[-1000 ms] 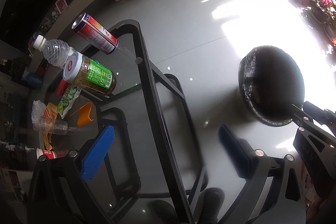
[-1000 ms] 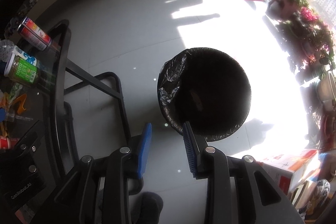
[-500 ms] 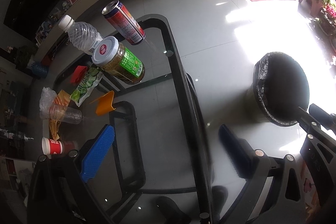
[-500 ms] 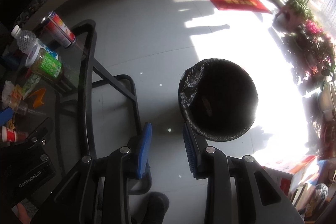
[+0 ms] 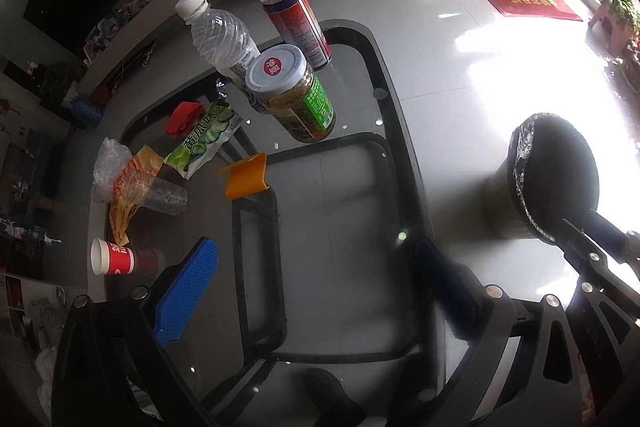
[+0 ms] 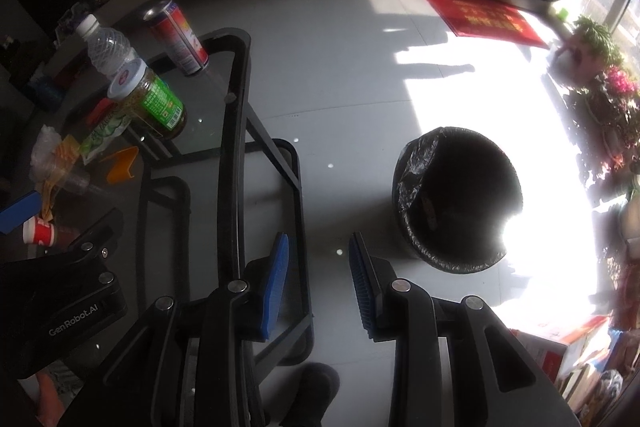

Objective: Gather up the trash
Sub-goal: 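Move the left tool toward the red-and-white paper cup on the glass table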

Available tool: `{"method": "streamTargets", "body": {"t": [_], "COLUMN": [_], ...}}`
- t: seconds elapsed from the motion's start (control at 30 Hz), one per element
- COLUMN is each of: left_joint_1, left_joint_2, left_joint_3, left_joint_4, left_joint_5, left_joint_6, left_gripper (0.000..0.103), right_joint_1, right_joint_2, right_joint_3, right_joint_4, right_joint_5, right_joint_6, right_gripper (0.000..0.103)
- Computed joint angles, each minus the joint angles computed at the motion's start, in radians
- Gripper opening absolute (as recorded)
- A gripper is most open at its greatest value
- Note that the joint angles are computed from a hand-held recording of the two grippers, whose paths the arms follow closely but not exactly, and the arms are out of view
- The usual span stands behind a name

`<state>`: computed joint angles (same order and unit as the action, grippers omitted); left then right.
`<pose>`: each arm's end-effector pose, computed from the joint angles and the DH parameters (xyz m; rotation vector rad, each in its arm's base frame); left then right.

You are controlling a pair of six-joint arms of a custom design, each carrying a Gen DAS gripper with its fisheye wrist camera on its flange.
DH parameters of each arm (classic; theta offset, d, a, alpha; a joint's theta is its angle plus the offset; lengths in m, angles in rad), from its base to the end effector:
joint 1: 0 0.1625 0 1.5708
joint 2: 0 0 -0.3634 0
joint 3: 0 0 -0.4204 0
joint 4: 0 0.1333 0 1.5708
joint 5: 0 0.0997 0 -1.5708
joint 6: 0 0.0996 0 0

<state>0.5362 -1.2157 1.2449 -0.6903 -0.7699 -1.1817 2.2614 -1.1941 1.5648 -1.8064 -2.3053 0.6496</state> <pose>-0.3708 -0.4586 0.3697 0.2639 2.0096 -0.3186 0.4426 -0.4312 0.2614 0.1139 -2.4458 0.4550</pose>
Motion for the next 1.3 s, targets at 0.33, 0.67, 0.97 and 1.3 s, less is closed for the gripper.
{"method": "streamTargets", "body": {"t": [0.33,0.67,0.97,1.3], "left_joint_1": [0.019,0.045,0.062,0.089], "left_joint_2": [-0.045,-0.100,-0.165,-0.261], "left_joint_3": [-0.022,-0.037,-0.058,-0.074], "left_joint_4": [0.096,0.171,0.261,0.370], "left_joint_5": [0.004,0.008,0.009,0.003], "left_joint_6": [-0.076,-0.129,-0.202,-0.267], "left_gripper": [0.097,0.097,0.097,0.097], "right_joint_1": [0.039,0.071,0.105,0.155], "right_joint_2": [0.102,0.222,0.342,0.501], "right_joint_3": [-0.091,-0.198,-0.318,-0.493], "right_joint_4": [-0.007,-0.016,-0.007,0.034], "right_joint_5": [0.031,0.062,0.099,0.133], "right_joint_6": [-0.043,-0.093,-0.144,-0.180], "right_gripper": [0.030,0.030,0.031,0.033]}}
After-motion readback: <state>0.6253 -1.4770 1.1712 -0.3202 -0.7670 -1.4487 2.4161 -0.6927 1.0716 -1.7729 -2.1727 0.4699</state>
